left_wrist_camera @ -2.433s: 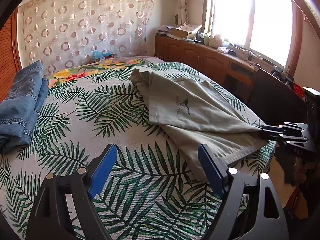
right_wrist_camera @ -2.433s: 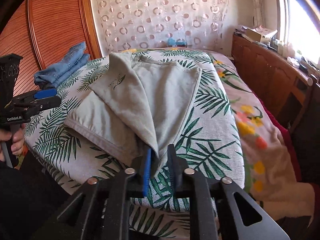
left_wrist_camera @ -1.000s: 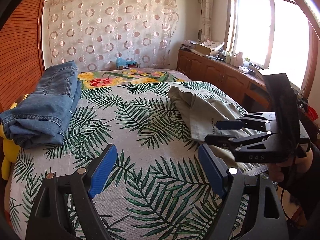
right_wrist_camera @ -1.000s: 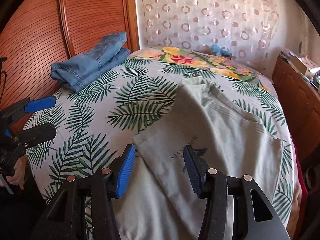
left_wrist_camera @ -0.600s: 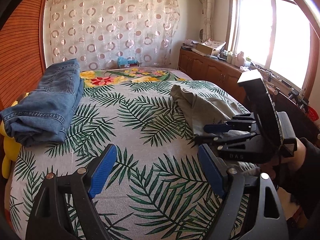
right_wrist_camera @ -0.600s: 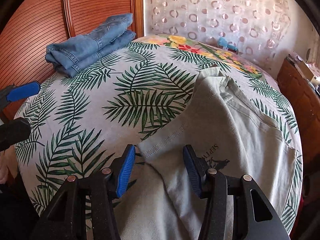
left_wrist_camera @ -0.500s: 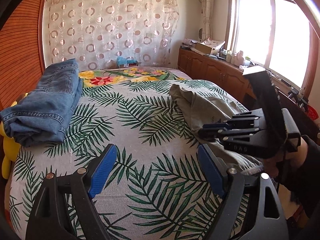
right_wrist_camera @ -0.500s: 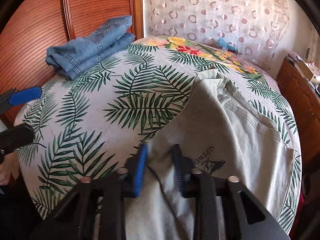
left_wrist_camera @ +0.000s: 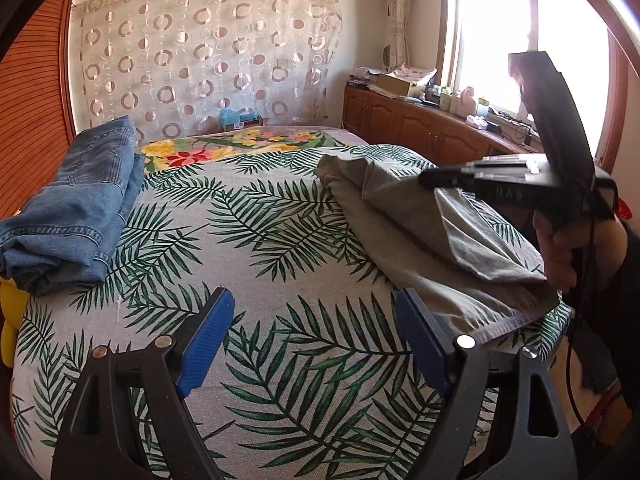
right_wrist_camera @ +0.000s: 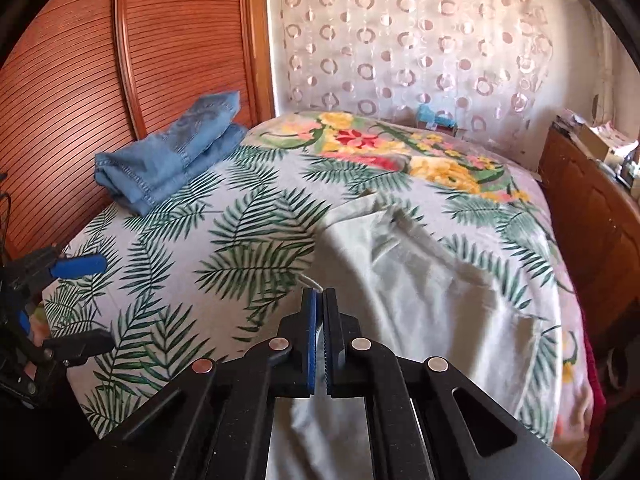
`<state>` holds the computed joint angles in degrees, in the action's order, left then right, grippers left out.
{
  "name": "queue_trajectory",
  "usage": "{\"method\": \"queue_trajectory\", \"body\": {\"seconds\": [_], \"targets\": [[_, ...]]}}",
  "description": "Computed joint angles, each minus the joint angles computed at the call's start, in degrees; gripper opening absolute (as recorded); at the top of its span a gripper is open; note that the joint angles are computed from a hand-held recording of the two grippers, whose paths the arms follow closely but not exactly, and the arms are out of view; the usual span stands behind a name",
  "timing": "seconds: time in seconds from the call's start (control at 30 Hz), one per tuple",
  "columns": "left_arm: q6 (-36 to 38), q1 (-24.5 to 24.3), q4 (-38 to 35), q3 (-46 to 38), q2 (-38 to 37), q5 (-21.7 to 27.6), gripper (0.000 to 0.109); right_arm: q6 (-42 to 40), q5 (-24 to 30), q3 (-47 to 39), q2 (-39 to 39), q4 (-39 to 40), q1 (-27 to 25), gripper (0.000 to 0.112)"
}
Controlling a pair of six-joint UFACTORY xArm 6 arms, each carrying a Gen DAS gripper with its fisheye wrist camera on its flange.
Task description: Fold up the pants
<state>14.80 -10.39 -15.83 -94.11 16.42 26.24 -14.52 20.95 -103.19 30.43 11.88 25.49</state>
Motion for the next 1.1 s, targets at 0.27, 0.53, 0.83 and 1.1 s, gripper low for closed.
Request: {"method": "queue_trajectory", "body": {"seconds": [0.27, 0.53, 0.83, 1.1], "targets": [[0.29, -0.57, 0.28, 0.11, -0.01, 0.35, 0.084, 8.55, -2.68, 1.83, -2.44, -10.49, -3.39, 0.002], [0.25, -0.77, 0.52, 0.20, -0.05, 0.53, 0.084, 18.92, 0.58, -2.19, -0.40, -22.15, -5.68, 0.002], [-0.08, -0.98, 0.67, 0.20, 0.01, 0.62, 0.084, 26.04, -3.35, -1.28, -0.59, -29.72, -5.79, 0.002], [0.09, -1.10, 0.75, 0.28, 0.02, 0.85, 0.084, 29.14, 4.57, -10.41, 6.49, -31.85, -6.31, 0.002]]}}
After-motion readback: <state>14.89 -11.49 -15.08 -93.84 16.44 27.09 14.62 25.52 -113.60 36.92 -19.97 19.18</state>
